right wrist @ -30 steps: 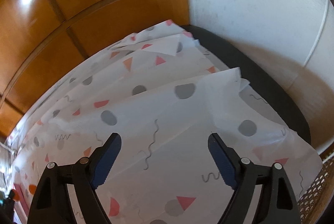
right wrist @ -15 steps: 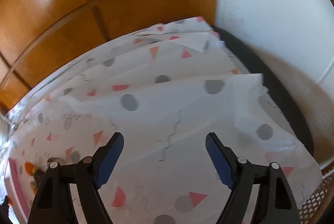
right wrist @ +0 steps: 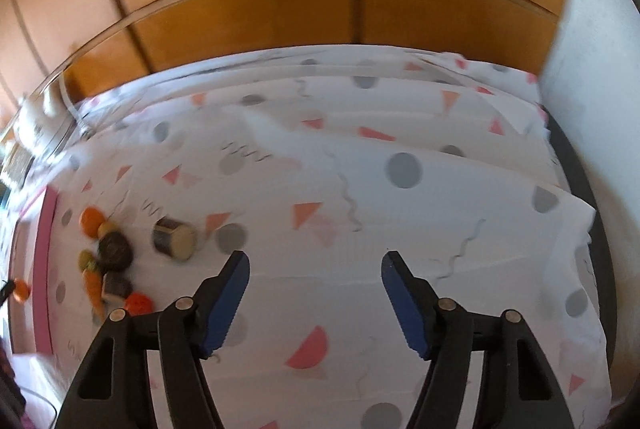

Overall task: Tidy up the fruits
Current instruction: 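Carry the orange into the pink tray and open the left tool, then lower the right tool onto the carrot and close its fingers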

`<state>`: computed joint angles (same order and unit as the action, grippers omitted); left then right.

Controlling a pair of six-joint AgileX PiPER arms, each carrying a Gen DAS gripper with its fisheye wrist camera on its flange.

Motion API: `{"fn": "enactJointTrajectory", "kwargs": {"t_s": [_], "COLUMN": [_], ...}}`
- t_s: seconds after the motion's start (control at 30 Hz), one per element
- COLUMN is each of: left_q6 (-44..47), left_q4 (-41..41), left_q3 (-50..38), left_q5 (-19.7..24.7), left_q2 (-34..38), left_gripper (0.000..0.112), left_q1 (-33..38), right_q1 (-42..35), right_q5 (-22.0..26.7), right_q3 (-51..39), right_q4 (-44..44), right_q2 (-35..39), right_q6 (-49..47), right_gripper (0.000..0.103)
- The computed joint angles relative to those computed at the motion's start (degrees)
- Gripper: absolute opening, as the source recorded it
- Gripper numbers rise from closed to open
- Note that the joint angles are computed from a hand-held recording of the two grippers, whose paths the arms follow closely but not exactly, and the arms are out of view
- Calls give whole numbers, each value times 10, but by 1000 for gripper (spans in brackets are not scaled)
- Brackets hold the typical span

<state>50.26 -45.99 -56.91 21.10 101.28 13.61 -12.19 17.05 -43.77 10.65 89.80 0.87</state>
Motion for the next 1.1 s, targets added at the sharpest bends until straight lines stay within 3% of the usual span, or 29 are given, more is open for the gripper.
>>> {"fn": "enactJointTrajectory", "kwargs": {"t_s": [0.4,0.77,1.0,1.1], "left_q6": [121,217,278,298], "left_q4": [-88,-152,-198,-215], "left_q3": [71,112,127,133], "left_q5": [-12,-21,-13,-4], "left_q2": [-51,-88,-107,-114], "left_gripper": [52,58,61,65], "left_q1": [28,60,85,101], "right_q1": [94,202,253,273], "right_q5": [-10,-2,-7,-11], "right_q3": [-1,-24,-77,-100], "right_q4": [89,192,140,71], "right_q2": [-2,24,74,95], "right_q6": [-148,-282,-208,-137], "right_gripper": [40,35,35,35]}}
